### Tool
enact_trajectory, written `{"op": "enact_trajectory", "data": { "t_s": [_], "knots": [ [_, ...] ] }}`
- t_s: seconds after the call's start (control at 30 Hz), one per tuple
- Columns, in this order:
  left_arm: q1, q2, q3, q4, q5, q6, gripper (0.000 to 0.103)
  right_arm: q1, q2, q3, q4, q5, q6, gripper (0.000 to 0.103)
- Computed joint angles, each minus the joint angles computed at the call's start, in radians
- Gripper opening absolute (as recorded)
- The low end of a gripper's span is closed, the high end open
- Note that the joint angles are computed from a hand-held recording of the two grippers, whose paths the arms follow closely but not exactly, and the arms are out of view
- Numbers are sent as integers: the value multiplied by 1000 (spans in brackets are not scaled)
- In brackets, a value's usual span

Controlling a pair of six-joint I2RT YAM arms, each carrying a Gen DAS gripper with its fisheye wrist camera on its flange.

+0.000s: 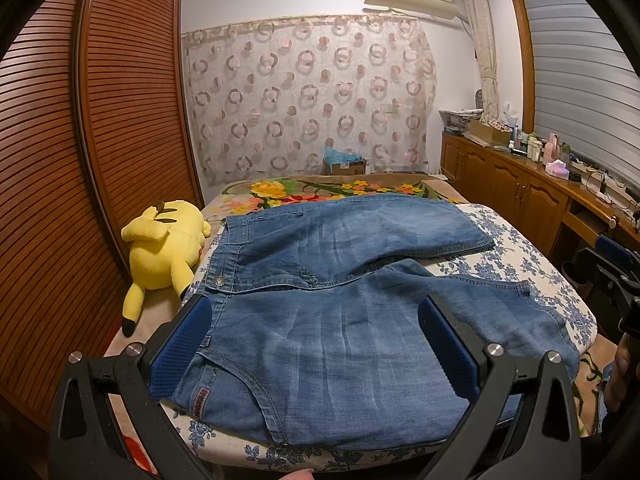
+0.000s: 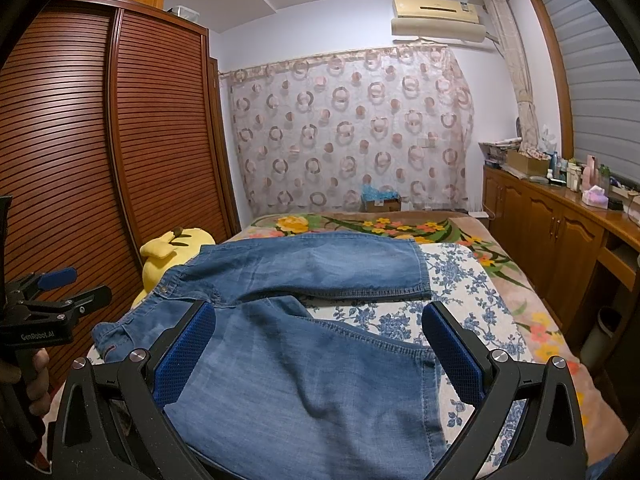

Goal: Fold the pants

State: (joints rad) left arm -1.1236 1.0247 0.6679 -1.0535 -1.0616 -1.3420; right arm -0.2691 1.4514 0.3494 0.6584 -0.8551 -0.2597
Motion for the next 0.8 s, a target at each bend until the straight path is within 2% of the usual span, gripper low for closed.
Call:
{"op": "enact_trajectory", "data": {
  "t_s": [0.8],
  "knots": [
    [-11,-11,-9,-25,-3,-26,103,0,1,-2,4,0,2,103]
  ]
}}
